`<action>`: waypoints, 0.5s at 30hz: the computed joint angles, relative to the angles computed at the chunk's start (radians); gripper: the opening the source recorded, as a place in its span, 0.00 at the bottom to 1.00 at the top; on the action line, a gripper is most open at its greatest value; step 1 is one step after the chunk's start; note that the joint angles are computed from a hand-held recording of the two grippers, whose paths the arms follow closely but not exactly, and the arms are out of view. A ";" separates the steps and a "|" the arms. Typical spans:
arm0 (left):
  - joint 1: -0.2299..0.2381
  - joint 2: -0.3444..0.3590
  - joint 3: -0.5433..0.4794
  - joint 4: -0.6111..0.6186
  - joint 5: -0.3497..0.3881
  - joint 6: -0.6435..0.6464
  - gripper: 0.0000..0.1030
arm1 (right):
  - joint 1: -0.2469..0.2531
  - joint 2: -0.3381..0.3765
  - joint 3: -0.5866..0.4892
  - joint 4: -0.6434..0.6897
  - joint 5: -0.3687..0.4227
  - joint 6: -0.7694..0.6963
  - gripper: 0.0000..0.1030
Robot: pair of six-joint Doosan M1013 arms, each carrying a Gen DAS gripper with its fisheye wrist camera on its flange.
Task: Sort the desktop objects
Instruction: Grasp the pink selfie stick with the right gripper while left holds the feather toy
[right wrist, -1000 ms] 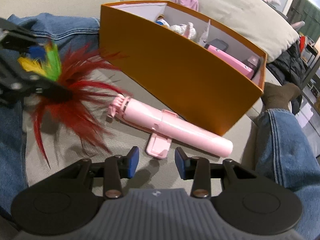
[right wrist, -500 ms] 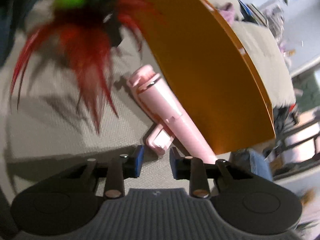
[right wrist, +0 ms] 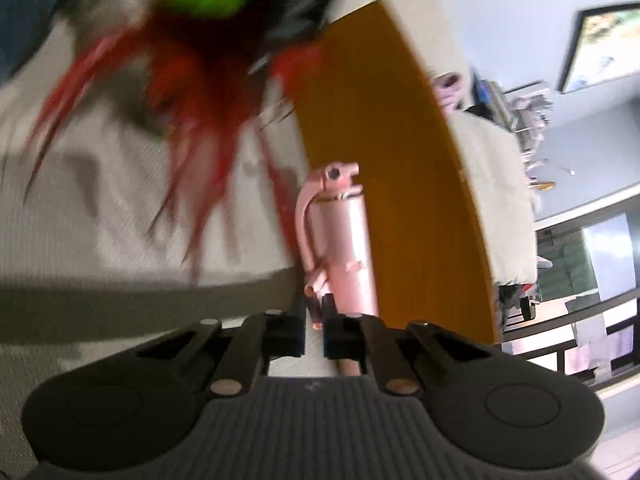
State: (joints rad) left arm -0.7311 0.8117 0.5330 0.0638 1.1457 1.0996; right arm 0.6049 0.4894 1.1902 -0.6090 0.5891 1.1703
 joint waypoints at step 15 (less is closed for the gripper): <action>0.005 -0.001 0.006 -0.013 -0.009 -0.024 0.14 | -0.121 0.125 -0.356 0.766 0.434 -0.178 0.18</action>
State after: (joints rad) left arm -0.7263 0.8109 0.5391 0.0507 1.1369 1.0754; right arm 0.4836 0.6147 0.8338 0.1566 1.0234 0.9918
